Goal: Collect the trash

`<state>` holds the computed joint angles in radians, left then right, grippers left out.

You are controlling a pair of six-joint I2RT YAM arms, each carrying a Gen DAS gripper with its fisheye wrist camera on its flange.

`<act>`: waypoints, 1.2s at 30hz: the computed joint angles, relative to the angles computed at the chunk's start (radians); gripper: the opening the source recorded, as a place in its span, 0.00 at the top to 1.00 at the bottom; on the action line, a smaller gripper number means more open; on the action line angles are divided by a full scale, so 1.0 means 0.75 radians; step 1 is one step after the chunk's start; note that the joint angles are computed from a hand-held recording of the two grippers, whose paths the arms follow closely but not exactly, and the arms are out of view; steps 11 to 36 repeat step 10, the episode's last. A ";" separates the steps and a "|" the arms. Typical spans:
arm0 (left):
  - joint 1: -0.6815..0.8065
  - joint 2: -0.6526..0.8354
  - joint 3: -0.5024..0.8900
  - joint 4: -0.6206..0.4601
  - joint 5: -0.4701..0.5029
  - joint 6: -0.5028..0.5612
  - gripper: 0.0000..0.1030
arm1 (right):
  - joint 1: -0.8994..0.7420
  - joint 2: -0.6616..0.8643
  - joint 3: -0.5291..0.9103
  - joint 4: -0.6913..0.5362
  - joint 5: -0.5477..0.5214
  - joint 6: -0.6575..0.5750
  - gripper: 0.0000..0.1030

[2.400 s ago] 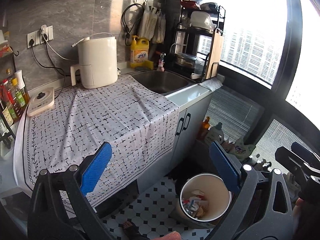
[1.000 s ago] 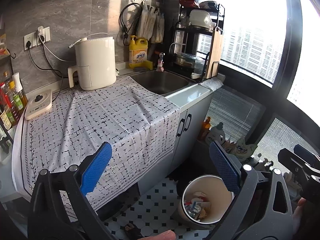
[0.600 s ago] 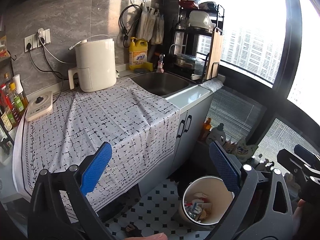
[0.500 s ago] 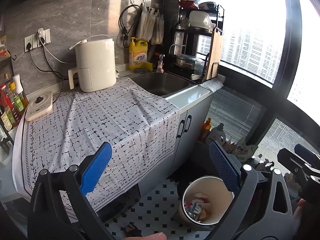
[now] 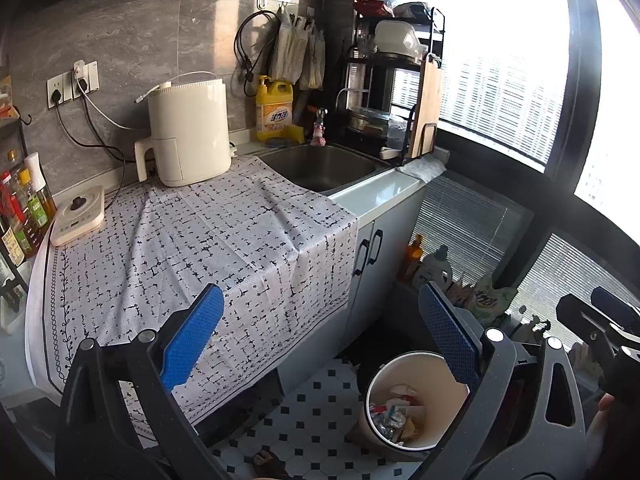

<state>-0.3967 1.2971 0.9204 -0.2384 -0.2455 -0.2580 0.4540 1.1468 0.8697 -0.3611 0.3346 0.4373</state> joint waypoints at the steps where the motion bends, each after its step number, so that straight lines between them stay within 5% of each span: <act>1: 0.001 0.004 0.004 -0.002 0.000 0.001 0.06 | 0.004 0.004 0.000 0.002 0.003 0.004 0.08; 36: 0.073 0.028 0.029 -0.031 0.022 0.014 0.06 | 0.021 0.095 0.038 0.048 -0.001 0.026 0.08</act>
